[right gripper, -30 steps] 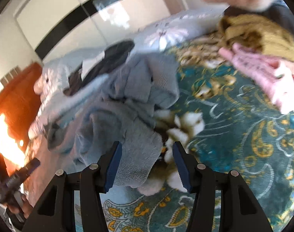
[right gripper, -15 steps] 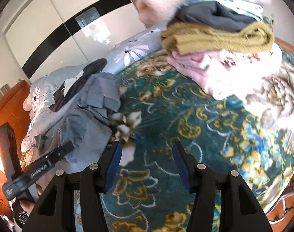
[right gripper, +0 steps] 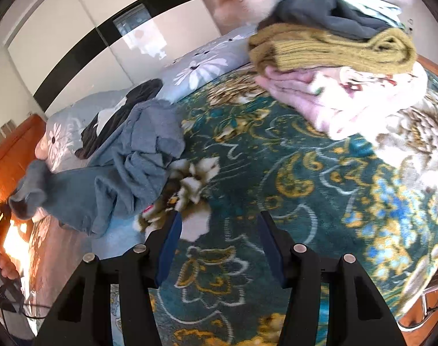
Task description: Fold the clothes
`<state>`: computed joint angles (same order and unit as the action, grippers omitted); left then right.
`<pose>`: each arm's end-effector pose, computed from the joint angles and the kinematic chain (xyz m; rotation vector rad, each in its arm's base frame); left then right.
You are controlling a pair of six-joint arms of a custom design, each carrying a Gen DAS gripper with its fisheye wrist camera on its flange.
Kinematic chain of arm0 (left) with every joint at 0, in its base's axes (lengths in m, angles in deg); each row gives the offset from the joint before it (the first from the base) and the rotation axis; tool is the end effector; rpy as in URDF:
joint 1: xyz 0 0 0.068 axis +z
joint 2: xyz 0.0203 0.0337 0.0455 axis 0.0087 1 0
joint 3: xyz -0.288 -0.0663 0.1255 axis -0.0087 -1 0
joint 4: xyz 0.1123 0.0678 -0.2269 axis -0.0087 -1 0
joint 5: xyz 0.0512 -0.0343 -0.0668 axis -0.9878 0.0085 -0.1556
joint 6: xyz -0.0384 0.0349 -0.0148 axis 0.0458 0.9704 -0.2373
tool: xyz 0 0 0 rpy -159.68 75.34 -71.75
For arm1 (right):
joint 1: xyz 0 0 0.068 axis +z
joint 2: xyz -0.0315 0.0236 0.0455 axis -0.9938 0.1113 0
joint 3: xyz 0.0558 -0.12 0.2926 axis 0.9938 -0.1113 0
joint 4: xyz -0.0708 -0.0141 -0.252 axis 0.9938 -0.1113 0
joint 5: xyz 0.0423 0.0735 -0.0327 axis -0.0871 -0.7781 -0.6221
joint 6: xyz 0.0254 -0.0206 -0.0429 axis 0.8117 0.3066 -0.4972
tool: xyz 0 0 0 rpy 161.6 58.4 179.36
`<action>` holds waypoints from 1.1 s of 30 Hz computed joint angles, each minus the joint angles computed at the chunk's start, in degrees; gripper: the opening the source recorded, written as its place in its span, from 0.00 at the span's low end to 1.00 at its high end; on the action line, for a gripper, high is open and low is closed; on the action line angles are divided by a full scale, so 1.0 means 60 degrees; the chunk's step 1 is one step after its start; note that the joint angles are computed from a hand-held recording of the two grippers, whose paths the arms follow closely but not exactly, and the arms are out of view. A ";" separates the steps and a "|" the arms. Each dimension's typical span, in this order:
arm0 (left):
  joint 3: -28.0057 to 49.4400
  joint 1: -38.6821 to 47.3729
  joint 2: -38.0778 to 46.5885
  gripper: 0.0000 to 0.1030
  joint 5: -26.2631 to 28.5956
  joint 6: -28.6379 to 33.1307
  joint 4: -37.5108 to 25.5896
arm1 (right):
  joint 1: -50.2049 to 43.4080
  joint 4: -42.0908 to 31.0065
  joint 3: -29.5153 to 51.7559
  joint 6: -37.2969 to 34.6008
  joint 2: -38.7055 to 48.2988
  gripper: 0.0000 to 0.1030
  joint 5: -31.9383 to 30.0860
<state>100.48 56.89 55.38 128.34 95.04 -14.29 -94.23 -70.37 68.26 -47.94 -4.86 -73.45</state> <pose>0.1678 0.2016 0.2666 -0.4923 2.0327 -0.4467 0.1870 -0.0209 0.2210 0.1903 2.3753 0.4541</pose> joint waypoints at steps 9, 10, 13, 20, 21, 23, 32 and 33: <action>0.2258 0.2523 0.4528 0.04 -0.0389 0.0270 -0.0853 | 0.3075 0.0912 0.0790 0.1152 0.1766 0.54 0.1536; 0.2530 0.2560 0.4858 0.04 -0.0394 0.0455 -0.1156 | 0.3382 0.0972 0.0948 0.1226 0.2040 0.54 0.1670; 0.2701 0.2607 0.5211 0.05 -0.0278 0.1251 -0.1633 | 0.3983 0.1059 0.1275 0.1318 0.2588 0.54 0.1931; 0.2627 0.2747 0.4658 0.12 -0.0669 0.3139 -0.2436 | 0.4679 0.1025 0.1607 0.1387 0.3095 0.54 0.2212; 0.2495 0.2753 0.4423 0.13 -0.0826 0.3426 -0.2393 | 0.4719 0.0985 0.1624 0.1336 0.3073 0.54 0.2255; 0.2196 0.2728 0.3969 0.16 -0.1083 0.3906 -0.2234 | 0.4732 0.0920 0.1618 0.1251 0.3021 0.54 0.2297; 0.3961 0.3468 0.5406 0.50 -0.0465 0.5845 -0.5565 | 0.4279 0.0715 0.1438 0.1185 0.2722 0.54 0.2118; 0.3976 0.3584 0.5339 0.52 -0.0614 0.5894 -0.5532 | 0.4278 0.0699 0.1428 0.1169 0.2694 0.54 0.2141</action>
